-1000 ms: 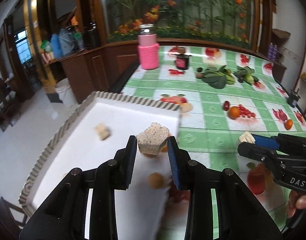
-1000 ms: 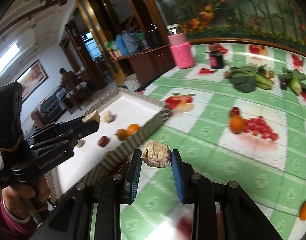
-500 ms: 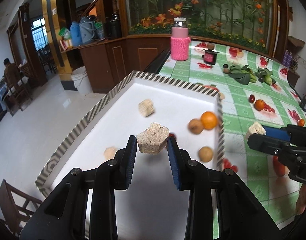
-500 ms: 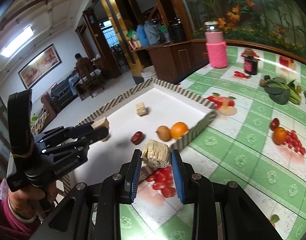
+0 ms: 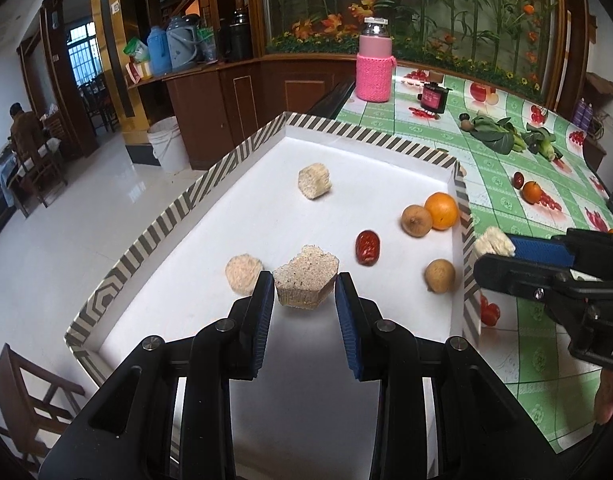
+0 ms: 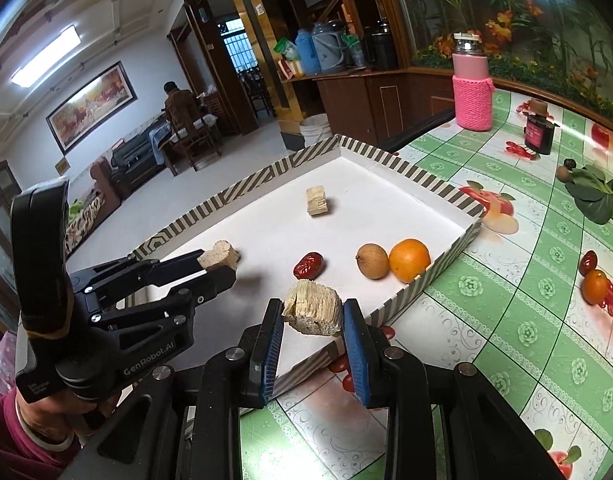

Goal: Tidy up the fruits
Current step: 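Open the left gripper over the tray while the right gripper releases its square block there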

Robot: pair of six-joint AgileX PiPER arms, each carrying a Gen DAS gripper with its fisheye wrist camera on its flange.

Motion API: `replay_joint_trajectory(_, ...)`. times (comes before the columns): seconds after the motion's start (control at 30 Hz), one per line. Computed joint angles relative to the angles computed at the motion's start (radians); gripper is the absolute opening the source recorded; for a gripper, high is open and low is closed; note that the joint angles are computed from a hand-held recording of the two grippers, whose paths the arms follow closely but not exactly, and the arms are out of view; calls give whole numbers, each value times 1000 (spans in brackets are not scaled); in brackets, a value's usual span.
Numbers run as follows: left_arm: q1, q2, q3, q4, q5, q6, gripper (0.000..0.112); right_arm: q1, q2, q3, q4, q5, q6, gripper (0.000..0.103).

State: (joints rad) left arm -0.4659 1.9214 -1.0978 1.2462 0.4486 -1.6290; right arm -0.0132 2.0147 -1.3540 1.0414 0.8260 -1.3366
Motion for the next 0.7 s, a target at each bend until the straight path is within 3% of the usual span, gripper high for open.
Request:
replay_joint_trajectory(0.33, 24, 5, 18, -27, -38, 32, 31, 48, 44, -71, -72, -4, 66, 29)
replay_joint_trajectory(0.7, 61, 8, 31, -105, -83, 117, 31, 147, 146, -222, -282, -20, 235, 29)
